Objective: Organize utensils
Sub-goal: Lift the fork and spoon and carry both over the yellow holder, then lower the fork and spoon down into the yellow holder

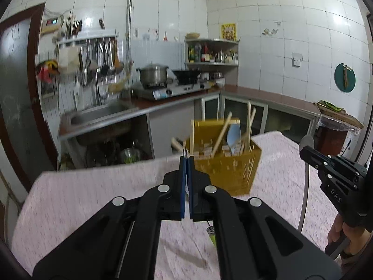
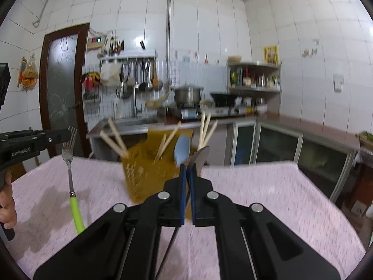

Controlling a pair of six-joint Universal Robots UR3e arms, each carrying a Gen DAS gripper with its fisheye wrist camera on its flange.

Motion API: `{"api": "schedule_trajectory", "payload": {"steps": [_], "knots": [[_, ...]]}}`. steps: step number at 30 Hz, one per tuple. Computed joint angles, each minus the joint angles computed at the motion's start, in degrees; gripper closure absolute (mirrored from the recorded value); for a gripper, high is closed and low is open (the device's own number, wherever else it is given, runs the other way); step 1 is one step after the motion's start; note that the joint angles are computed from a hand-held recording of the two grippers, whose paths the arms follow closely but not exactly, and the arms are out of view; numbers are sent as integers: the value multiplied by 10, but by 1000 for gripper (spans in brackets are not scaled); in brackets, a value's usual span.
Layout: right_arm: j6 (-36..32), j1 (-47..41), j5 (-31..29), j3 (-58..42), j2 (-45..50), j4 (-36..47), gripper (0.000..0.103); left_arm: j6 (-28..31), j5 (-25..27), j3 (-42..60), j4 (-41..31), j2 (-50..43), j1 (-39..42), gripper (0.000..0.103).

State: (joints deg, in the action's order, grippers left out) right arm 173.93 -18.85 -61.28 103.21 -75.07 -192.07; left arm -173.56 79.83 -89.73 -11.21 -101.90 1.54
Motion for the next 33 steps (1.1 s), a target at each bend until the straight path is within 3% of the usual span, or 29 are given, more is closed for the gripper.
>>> {"api": "schedule_trajectory", "payload": {"steps": [9,14,21,33], "knots": [[63,19,-27,-243,139,-18,100,-6,22,185,42,-130,-24,103],[105,35,-48,-402,216,2,100,-16,37,314,59,-217,-32,103],[109,61,-74,-626,336,69,100,-28,46,490,49,-314,-40,103],[85,79,-112,-706,412,92,100,17,87,601,54,-412,-63,103]]}}
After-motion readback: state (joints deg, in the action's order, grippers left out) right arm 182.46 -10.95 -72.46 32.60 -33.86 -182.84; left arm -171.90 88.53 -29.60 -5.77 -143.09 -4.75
